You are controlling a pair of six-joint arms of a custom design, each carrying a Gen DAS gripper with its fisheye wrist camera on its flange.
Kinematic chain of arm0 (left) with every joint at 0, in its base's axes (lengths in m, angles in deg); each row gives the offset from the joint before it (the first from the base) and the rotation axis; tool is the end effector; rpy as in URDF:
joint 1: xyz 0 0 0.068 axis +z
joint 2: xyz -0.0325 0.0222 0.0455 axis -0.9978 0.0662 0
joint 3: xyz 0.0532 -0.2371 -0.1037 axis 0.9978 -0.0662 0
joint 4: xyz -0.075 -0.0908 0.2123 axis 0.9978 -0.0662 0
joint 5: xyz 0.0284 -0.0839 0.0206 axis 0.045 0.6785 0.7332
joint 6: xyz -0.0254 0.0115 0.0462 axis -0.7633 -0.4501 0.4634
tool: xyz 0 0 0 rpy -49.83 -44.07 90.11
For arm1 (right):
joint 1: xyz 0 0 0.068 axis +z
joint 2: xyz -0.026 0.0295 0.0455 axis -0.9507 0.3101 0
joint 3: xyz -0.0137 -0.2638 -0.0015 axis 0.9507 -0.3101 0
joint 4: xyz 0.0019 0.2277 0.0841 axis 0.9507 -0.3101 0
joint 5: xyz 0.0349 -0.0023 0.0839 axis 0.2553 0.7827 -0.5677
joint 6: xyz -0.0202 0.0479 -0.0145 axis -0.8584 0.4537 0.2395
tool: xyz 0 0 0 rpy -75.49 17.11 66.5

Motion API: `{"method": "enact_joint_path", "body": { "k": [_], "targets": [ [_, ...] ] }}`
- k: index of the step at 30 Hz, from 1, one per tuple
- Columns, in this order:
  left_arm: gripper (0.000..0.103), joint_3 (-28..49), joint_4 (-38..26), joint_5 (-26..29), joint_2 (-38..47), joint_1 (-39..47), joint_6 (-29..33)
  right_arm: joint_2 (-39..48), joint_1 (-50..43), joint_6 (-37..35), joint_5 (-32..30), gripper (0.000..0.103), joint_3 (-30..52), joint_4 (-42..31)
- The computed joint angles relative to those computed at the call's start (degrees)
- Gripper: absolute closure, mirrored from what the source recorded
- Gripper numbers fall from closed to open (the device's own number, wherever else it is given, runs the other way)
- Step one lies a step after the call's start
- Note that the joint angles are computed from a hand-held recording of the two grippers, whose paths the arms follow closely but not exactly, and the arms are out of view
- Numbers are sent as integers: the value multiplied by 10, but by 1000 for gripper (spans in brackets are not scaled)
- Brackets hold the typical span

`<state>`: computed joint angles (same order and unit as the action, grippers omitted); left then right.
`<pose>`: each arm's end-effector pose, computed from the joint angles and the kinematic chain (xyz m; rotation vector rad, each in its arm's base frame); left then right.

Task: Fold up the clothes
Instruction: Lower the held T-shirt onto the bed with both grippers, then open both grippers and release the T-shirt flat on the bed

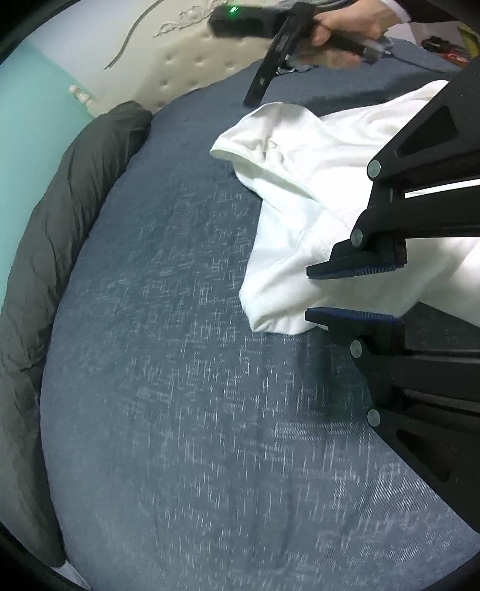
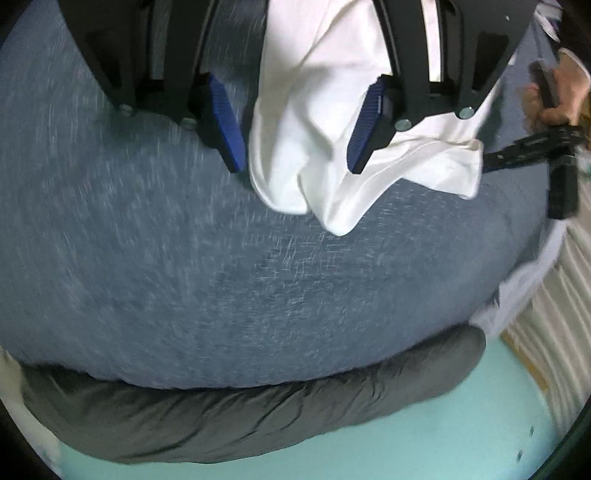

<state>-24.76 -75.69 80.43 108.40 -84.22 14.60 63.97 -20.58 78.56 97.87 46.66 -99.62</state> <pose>0.2485 -0.0109 0.1933 0.5109 2.5955 -0.7031 0.1301 0.1388 0.2643 0.3371 2.4854 0.2177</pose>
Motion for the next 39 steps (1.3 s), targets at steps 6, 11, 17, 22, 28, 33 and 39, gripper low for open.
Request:
{"method": "enact_joint_path", "body": {
  "k": [6, 11, 17, 22, 28, 33, 39],
  "targets": [
    [88, 18, 30, 0, 30, -32, -33, 77, -57, -118, -34, 52, 6, 62],
    [101, 39, 45, -2, 38, -45, -62, 94, -69, -152, -31, 100, 8, 79],
    [102, 87, 50, -2, 65, -45, -104, 28, -77, -137, 36, 101, -17, 72],
    [101, 147, 51, -24, 124, -73, -140, -10, -108, -108, 65, 101, -28, 58],
    [96, 179, 26, 7, 183, -76, -155, 12, -217, -113, -104, 101, -73, 125],
    [86, 150, 21, -3, 139, -44, -125, -3, -180, -86, -82, 97, -91, 138],
    [79, 97, -39, 18, 18, 37, -41, -69, -47, 68, 54, 69, -67, 17]
  ]
}}
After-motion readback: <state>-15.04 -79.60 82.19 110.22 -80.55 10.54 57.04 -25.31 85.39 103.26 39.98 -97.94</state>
